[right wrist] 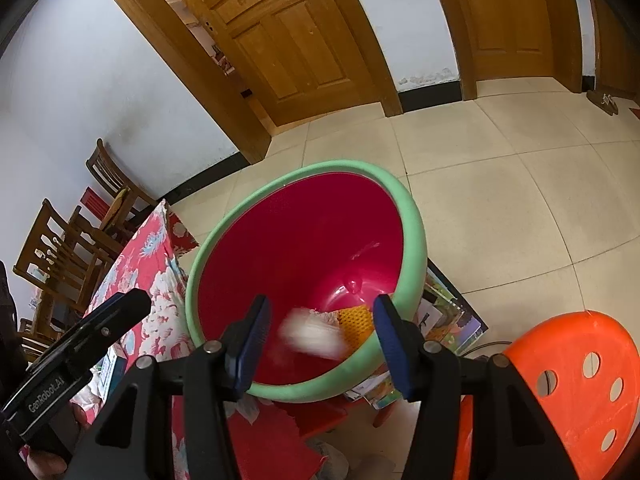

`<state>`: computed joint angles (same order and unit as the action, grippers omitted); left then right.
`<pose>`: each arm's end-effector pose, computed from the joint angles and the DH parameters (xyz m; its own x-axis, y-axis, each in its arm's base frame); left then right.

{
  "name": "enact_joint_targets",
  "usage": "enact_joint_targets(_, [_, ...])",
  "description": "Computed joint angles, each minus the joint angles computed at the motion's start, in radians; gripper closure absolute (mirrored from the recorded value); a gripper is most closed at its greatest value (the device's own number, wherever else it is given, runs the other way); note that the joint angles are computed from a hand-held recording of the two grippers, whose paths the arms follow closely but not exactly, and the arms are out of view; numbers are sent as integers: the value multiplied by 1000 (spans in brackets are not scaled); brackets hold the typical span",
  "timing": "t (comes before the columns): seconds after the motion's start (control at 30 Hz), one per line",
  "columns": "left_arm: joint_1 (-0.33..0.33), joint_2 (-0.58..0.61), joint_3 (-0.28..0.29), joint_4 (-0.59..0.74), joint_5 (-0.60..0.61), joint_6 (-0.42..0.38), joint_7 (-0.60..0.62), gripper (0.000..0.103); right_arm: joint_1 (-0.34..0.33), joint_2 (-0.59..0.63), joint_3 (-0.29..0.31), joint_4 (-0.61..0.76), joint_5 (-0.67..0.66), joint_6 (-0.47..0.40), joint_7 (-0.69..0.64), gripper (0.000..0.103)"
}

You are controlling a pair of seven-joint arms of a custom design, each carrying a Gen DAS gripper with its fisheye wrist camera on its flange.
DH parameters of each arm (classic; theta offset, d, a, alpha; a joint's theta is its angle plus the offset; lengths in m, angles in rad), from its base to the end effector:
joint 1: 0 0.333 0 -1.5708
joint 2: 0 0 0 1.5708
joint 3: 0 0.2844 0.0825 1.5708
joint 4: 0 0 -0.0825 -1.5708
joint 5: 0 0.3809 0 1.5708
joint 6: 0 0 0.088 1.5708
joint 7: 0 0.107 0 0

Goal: Collect trash
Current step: 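Open both tools to drop the foil and bundle into the bin, then move both tools back to the table toward the snack packet and medicine box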

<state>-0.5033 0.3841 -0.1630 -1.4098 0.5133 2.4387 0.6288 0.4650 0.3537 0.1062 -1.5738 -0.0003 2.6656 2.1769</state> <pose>0.5685 -0.4198 0.5324 -0.0431 -0.9829 0.1788 -0.7496 -0.0865 -0.6562 0.5932 0.3687 0.4968 0.0767 -0.9071 -0.4138 -0.8282 0.1731 -0.5330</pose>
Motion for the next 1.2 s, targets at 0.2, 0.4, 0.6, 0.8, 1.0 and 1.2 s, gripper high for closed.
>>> enact_joint_targets(0.2, [10, -81, 3, -87, 34, -11, -55, 37, 8, -23, 5, -19, -4, 19, -1, 45])
enact_joint_targets(0.4, [50, -186, -13, -208, 83, -10, -124, 37, 17, -20, 21, 1, 6, 19, -25, 44])
enact_joint_targets(0.6, [101, -286, -41, -316, 121, -31, -186, 37, 32, 3, 39, 42, 33, 16, -58, 43])
enact_joint_targets(0.8, [159, -377, -66, -416, 140, -61, -229, 37, 57, 43, 52, 111, 51, -14, -97, 43])
enact_joint_targets(1.0, [218, -471, -87, -517, 156, -67, -278, 37, 85, 84, 55, 178, 60, -38, -110, 43])
enact_joint_targets(1.2, [275, -560, -104, -613, 141, -66, -302, 37, 122, 126, 48, 250, 34, -76, -111, 41])
